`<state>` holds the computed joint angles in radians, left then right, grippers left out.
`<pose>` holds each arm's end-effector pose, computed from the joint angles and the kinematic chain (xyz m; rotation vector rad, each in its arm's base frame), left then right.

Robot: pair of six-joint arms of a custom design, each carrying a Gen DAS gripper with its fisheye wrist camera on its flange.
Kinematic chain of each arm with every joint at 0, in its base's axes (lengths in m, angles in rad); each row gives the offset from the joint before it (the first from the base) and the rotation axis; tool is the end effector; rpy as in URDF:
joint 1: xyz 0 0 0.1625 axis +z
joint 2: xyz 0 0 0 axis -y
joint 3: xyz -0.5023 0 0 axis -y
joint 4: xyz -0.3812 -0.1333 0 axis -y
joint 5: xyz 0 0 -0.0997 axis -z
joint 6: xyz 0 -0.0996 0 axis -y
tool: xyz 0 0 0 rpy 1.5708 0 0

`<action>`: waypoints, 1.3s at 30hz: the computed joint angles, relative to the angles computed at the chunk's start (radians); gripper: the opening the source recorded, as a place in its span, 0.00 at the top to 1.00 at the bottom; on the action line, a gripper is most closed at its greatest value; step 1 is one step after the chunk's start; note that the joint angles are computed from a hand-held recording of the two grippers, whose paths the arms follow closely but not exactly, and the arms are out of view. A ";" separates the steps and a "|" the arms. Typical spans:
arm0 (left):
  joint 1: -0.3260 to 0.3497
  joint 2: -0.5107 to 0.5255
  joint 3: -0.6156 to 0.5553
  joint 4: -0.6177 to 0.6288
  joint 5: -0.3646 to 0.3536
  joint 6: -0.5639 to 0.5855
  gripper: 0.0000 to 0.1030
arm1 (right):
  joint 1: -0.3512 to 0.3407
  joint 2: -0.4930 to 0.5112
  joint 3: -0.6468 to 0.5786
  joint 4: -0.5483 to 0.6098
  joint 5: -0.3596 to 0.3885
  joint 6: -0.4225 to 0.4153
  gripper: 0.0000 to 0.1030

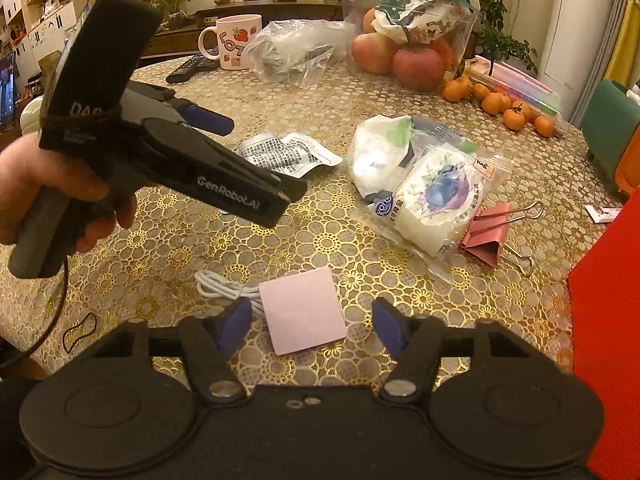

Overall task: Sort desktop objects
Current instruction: 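Reach the left tool to the silver snack sachet while the right tool reaches the pink note pad, then close the left tool on the silver sachet while the right tool grasps the pink note pad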

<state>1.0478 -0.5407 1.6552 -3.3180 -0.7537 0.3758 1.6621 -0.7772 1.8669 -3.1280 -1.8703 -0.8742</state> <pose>-0.1809 -0.7260 0.0828 0.6912 2.1681 -0.8073 0.1642 -0.6541 0.1368 1.1494 -2.3988 0.4320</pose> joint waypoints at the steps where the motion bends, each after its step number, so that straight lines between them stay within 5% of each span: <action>1: 0.001 0.003 -0.003 0.001 0.003 0.004 0.00 | 0.000 0.000 -0.002 0.007 0.001 0.006 0.43; 9: 0.012 0.009 -0.014 -0.019 -0.017 -0.019 0.03 | -0.005 0.005 -0.009 0.018 0.010 0.021 0.48; 19: 0.016 -0.009 -0.003 0.009 -0.082 -0.064 0.34 | -0.008 -0.001 -0.007 0.037 0.031 0.017 0.56; 28: -0.001 -0.010 0.008 0.007 -0.053 -0.070 0.36 | -0.011 -0.020 0.000 0.035 0.046 0.031 0.57; 39: -0.050 -0.065 0.098 0.003 -0.057 -0.210 0.37 | -0.022 -0.065 0.034 0.025 0.039 0.094 0.57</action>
